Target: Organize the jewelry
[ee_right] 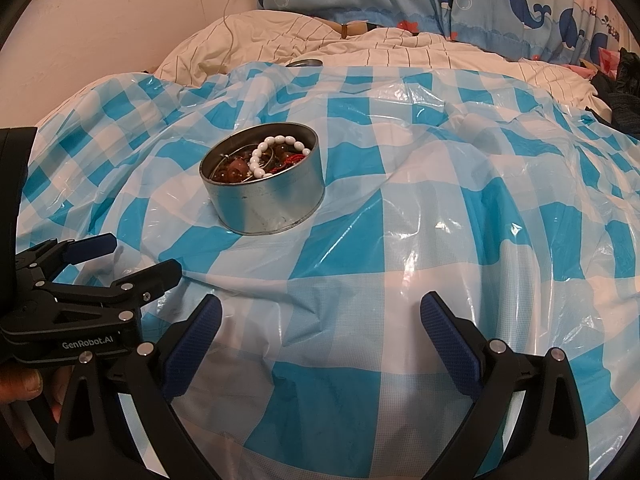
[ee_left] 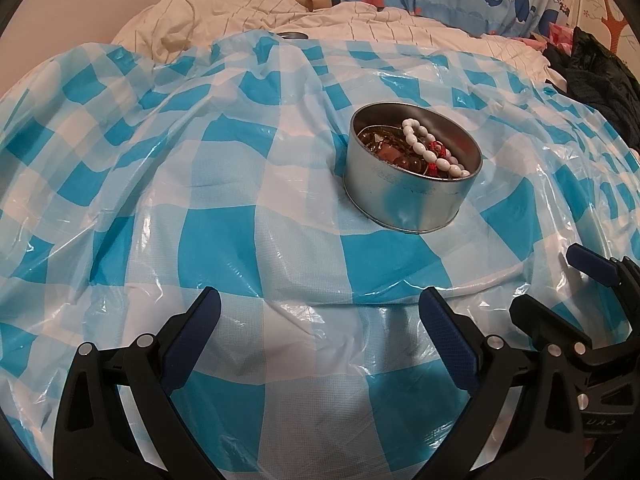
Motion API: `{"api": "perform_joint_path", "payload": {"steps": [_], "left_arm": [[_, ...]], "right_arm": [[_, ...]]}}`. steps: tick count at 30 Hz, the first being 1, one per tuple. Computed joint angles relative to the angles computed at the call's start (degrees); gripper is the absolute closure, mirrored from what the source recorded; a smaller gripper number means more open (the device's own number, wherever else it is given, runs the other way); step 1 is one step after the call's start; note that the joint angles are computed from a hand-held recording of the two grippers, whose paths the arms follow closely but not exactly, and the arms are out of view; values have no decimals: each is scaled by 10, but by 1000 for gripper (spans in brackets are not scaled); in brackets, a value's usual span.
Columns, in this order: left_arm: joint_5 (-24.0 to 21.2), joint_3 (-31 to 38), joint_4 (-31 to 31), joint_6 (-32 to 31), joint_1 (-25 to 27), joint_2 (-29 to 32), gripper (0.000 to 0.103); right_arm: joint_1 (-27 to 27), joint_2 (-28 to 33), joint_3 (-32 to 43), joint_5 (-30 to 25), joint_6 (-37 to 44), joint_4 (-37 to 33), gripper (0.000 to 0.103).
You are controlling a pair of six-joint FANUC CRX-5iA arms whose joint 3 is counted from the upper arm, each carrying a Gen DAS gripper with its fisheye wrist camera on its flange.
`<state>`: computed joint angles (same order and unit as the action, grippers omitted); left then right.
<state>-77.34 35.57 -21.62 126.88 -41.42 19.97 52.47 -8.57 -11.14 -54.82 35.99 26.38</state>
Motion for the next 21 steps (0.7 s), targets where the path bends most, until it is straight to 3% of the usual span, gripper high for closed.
{"api": "perform_joint_path", "payload": {"steps": [21], "left_arm": [[-4, 4, -2, -7, -3, 2, 8]], "right_arm": [[7, 2, 1, 0, -8, 6, 8]]}}
